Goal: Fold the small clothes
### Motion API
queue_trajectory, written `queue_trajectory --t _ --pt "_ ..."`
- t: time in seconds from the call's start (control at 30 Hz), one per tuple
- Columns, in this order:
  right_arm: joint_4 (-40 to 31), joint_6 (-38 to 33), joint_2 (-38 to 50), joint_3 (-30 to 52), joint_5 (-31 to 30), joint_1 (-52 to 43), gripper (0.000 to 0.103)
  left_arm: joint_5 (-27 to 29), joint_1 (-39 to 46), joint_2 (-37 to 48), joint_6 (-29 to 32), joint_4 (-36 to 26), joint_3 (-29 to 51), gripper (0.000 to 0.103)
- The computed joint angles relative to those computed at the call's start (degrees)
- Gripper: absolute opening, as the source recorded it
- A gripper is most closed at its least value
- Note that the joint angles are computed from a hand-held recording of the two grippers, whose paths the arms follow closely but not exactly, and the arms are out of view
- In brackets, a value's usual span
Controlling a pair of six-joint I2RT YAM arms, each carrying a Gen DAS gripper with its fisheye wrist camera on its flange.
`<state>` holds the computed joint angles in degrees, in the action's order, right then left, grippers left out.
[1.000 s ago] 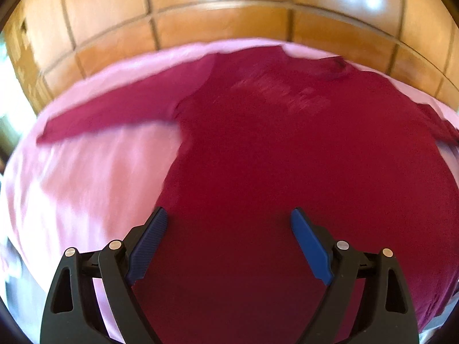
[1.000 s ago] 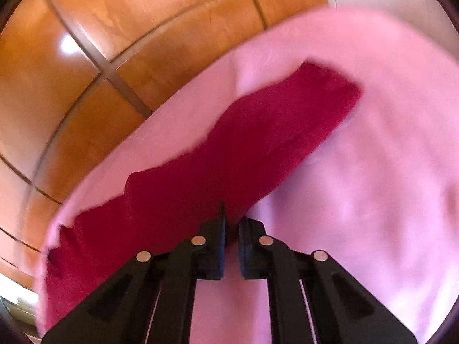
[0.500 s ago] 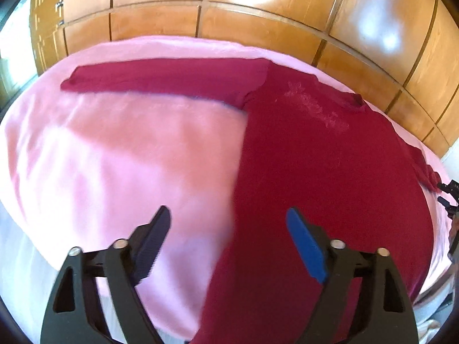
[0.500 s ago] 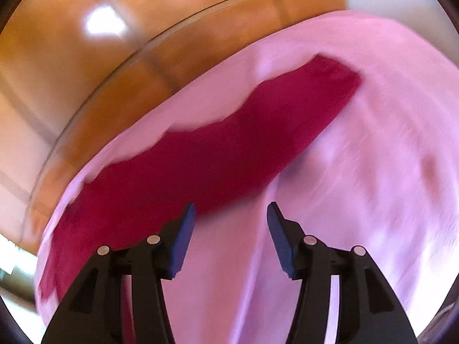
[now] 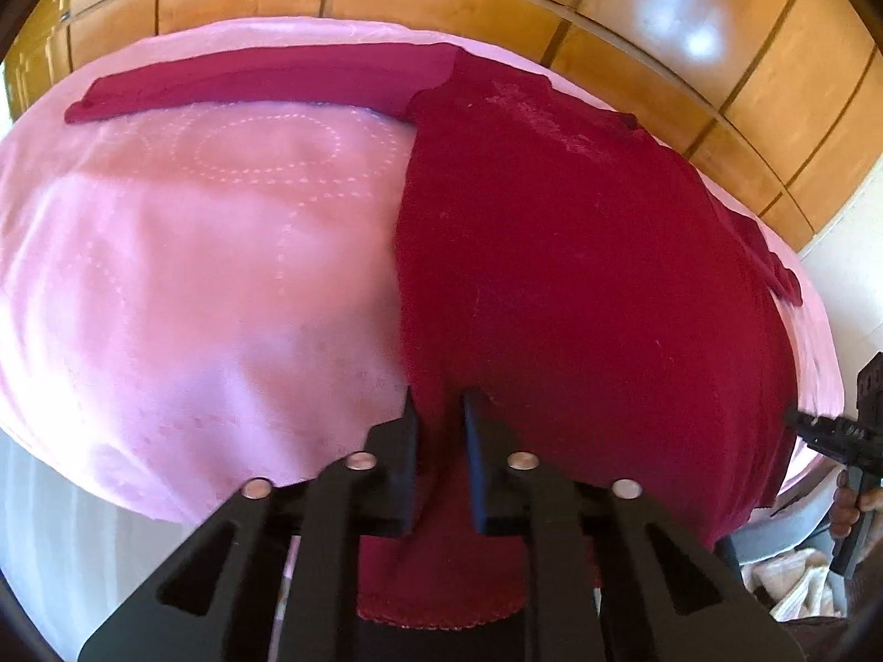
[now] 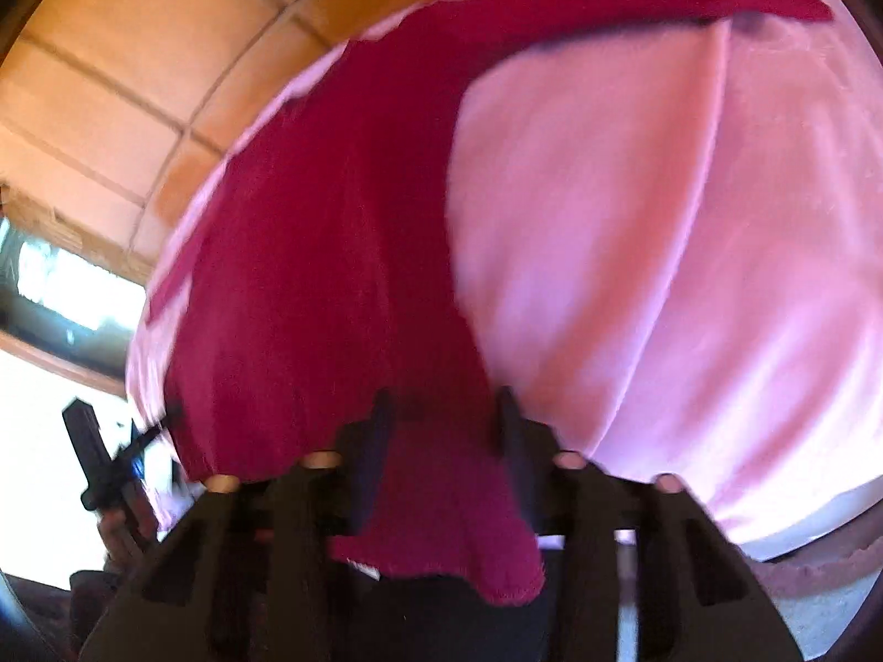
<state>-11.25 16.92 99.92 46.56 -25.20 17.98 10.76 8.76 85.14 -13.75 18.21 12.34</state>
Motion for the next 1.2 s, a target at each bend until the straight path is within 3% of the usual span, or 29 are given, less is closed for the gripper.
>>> queue_trajectory --t 0.2,0.27,0.33,0.4,0.53,0.57,0.63,0.67,0.8,1.0,1.2 --pt "-5.0 -4.9 -5.8 -0.4 5.5 0.6 0.007 1.0 2.2 -6.4 4.2 -5.3 -1.2 0.007" --pt "-6.2 -6.0 -2.5 1.6 7.2 0.3 0.007 1.6 3.3 -4.7 4.9 -4.5 -1.6 0.007" --pt "-4.8 -5.8 0.3 1.3 8.1 0.1 0.006 -0.9 1.9 -2.2 5.8 -4.1 -1.1 0.007" --pt "-3.4 -4.9 1.0 1.0 7.6 0.0 0.008 -5.5 -1.5 -5.3 5.3 -7.8 0.0 0.008" --pt "-4.5 -6.4 0.2 1.6 6.0 -1.0 0.019 -19.2 -8.9 -14.1 4.1 -16.5 3.3 0.009" --pt "-4.3 -6.8 -1.5 0.9 6.3 -1.6 0.03 -20.3 -9.0 -14.5 4.2 -17.4 4.2 0.021" --pt "-4.5 -6.3 -4.8 0.7 7.5 -2.0 0.034 -22.8 -9.8 -15.2 2.4 -17.9 6.5 0.055" --pt "-4.8 -6.4 -5.8 1.2 7.7 -2.6 0.035 -23.6 -10.3 -15.4 1.9 -17.1 6.9 0.058" --pt "-1.9 -3.0 -7.9 2.1 9.0 -1.4 0.043 -30.6 -14.8 -10.3 1.6 -14.2 11.0 0.058" --pt "4.3 1.4 -1.2 6.6 9.6 7.8 0.047 -31.9 -19.0 -3.6 1.0 -11.8 16.4 0.058" --pt "5.5 2.7 8.7 10.9 12.6 12.1 0.049 -32.7 -22.5 1.5 1.3 -10.6 20.4 0.058"
